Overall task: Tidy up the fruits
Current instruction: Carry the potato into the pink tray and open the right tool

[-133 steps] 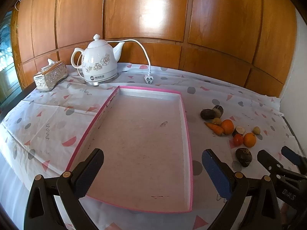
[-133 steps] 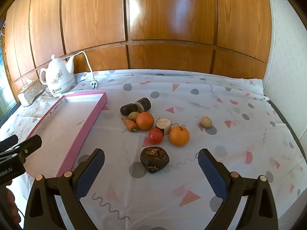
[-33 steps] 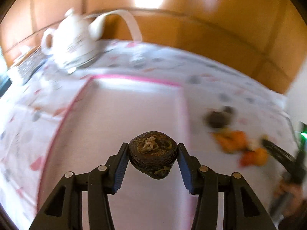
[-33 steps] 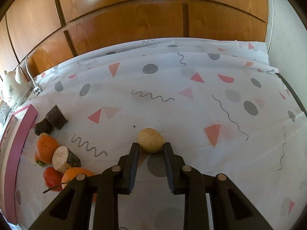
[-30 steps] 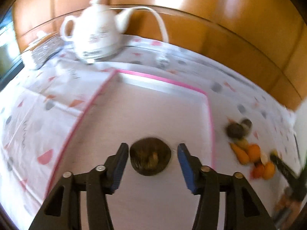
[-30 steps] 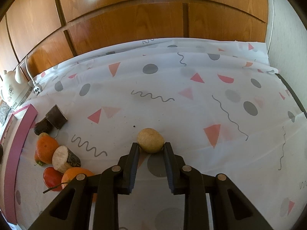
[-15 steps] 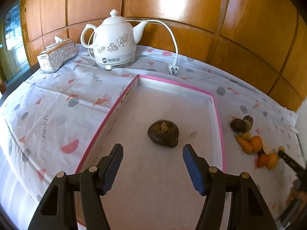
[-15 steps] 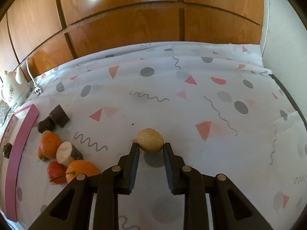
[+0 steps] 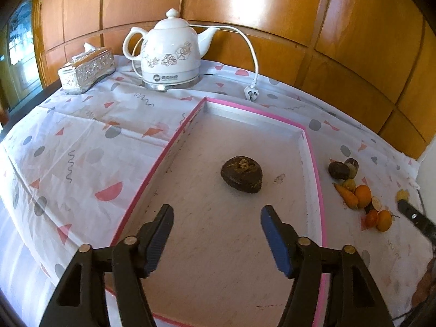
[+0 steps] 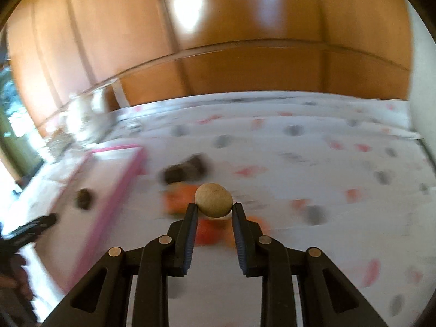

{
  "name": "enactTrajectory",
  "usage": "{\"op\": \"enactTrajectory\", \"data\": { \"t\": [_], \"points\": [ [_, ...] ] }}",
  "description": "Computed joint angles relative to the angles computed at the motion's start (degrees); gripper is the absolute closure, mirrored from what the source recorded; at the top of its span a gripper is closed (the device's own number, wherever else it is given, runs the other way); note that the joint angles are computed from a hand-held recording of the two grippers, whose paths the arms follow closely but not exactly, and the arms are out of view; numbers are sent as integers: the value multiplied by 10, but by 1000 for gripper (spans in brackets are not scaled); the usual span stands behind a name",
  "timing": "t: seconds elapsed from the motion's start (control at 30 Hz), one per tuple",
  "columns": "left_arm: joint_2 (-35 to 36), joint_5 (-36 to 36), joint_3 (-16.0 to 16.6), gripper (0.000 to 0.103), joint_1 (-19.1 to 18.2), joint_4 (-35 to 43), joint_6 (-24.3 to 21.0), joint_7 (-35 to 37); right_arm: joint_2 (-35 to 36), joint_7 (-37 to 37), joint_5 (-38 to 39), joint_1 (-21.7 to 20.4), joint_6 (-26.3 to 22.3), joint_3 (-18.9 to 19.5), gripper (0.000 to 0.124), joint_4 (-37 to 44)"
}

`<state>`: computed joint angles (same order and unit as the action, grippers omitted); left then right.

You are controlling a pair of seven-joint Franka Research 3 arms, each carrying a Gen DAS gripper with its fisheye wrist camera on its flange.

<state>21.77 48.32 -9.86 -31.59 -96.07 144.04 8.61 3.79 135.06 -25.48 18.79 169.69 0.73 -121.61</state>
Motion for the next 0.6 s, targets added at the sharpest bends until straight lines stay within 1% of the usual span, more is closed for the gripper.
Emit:
{"op": "enactTrajectory", "data": {
  "t": [0.03,0.07,0.1,0.2,0.27,0.33,0.4,0.47,0.5,0.6],
  "points": [
    [-7,9,4,33,-2,-8,2,-13,10,-31,34,0,4,12,98,9],
    [-10,14,5,33,-2,-12,1,-19,26,-92,101,-2,10,34,98,24],
    [-14,20,6,33,-2,-18,0,-23,37,-133,145,-2,10,48,98,36],
    [-30,37,7,33,1,-38,-9,-47,81,-214,218,9,-5,79,98,93],
    [-41,36,4,33,9,-53,-12,-57,115,-259,244,21,-22,92,98,139],
    [-59,54,6,33,13,-75,-11,-92,141,-280,253,40,-40,88,98,177],
    [-71,66,2,33,21,-89,-16,-112,174,-313,270,52,-65,92,98,225],
    [-81,73,-4,33,29,-102,-19,-125,195,-318,275,75,-82,77,98,255],
    [-84,71,-7,33,34,-107,-19,-125,207,-328,283,82,-91,76,98,272],
    [-88,71,-14,33,44,-114,-14,-133,222,-331,294,107,-104,56,93,292]
  ]
}}
